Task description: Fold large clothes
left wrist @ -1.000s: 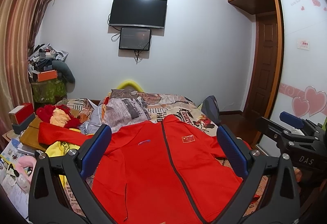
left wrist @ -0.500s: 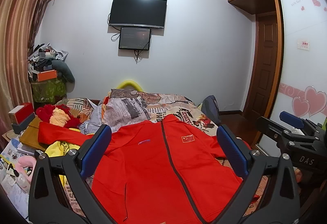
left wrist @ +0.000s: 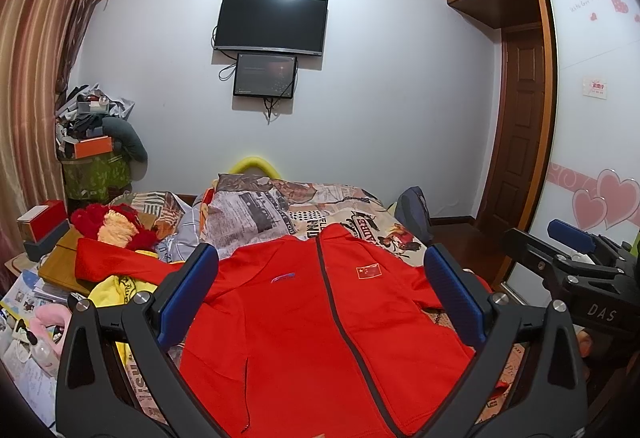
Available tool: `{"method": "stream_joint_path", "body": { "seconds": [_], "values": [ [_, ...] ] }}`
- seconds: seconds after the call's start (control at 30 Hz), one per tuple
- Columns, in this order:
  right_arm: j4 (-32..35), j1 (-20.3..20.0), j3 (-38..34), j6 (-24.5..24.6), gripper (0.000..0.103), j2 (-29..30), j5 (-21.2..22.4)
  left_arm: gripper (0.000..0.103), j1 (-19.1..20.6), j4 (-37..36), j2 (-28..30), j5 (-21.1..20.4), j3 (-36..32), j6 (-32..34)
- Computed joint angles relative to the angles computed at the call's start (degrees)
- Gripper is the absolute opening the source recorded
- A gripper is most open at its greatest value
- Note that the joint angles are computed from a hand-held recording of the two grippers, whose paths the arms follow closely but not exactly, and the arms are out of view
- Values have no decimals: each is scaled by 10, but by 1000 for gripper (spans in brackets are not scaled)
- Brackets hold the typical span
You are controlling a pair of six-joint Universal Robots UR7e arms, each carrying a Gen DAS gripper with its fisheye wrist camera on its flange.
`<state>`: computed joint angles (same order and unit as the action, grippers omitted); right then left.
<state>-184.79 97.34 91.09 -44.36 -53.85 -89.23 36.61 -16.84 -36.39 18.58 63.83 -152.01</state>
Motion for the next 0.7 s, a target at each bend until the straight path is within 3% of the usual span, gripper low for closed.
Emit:
{"method": "stream_joint_path", "body": {
  "seconds": [0.7],
  "values": [
    [15,1,-19,2,101,14,-10,103,13,24,8,0,-26,-7]
  ]
}}
